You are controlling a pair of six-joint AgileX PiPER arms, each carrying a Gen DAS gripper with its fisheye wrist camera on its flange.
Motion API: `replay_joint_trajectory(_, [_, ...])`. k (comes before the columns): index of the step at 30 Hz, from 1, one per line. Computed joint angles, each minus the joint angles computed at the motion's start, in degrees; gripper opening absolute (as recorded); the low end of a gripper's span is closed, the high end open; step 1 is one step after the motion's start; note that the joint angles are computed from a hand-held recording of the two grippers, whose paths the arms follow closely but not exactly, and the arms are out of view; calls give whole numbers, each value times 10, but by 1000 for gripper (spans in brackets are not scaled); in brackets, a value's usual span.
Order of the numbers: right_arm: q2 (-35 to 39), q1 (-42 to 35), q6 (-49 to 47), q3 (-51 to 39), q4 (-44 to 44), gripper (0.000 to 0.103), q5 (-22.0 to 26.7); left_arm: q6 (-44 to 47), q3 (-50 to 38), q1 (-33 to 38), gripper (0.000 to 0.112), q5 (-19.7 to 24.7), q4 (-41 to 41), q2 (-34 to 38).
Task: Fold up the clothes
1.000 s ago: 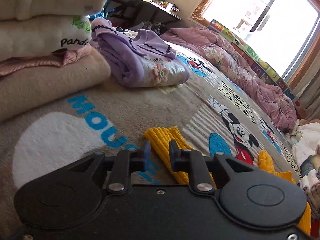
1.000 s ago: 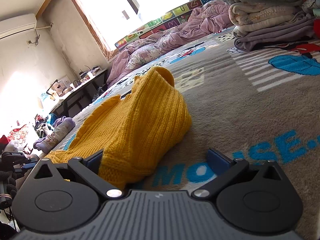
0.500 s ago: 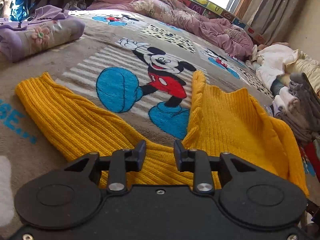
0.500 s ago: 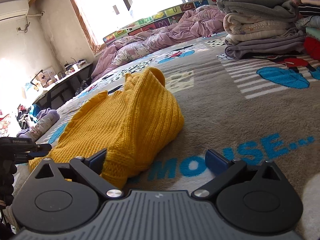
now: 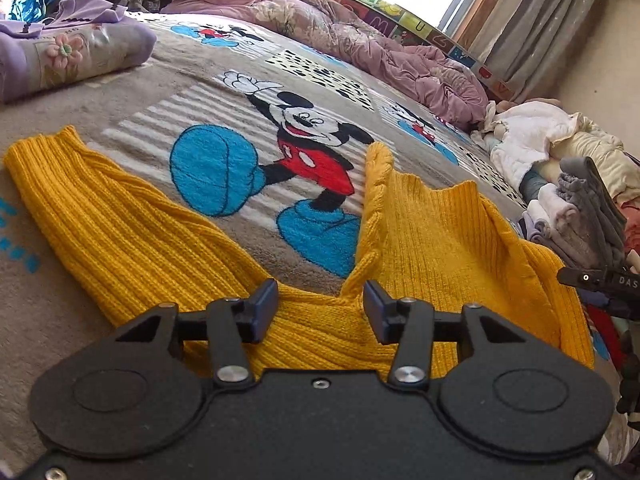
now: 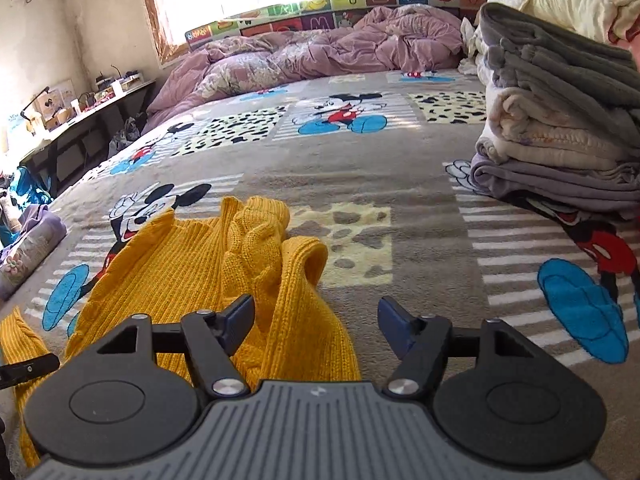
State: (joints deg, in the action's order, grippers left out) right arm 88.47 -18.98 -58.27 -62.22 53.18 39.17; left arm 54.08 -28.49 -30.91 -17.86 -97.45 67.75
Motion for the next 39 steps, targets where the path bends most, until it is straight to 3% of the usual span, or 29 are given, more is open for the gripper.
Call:
replay_joint_trajectory(4, [61,35,88,-73,-60,65,11,-32,7,6,46,9,42,1])
replay_joint_trajectory(6, [87,47,125,-104,-90,49,26,-38,8,9,46,13,54,1])
replay_joint_trajectory(7, [95,50,140,-110,-108,26,26,-45,9,13,46,18,64,2])
replay_joint_trajectory(8, [103,50,140,-111,-111,13,24,-49,10,18,46,24,70,1])
replay_joint_trajectory(12, [74,-30,52,-60,47,12,63,-60,12,37,46,47,84,-2])
replay_joint_trajectory(16, [37,-157,-41,20,196,13,136,-43,7,34,46,43,69,2])
replay_joint_trajectory(20, [18,-293,-109,109,268,13,202,-26,4,23,47,30,49,4])
replay_joint_trajectory(24, [46,-404,-145,167,286,13,250,-22,1,14,48,17,43,8])
replay_joint_trajectory(27, [91,-452,-152,179,290,27,266,-23,0,-1,50,0,42,12])
replay_joint_trajectory(29, [113,-463,-157,183,314,62,269,-25,0,-12,50,-13,44,15])
replay_joint_trajectory(33, [142,-461,-167,181,352,62,266,-24,-2,-36,52,-41,45,22])
replay_joint_trajectory(34, [143,-450,-168,170,348,55,267,-25,-2,-38,52,-44,47,24])
replay_joint_trajectory(35, [144,-440,-168,157,344,32,267,-25,-2,-40,52,-46,48,25])
replay_joint_trajectory(36, [134,-435,-170,150,345,22,268,-24,-1,-41,52,-48,49,25])
replay_joint_trajectory(37, [124,-430,-172,142,345,13,270,-26,0,-41,52,-47,52,23])
replay_joint_trajectory(39, [107,-436,-187,131,365,11,280,-36,5,-39,53,-43,64,21])
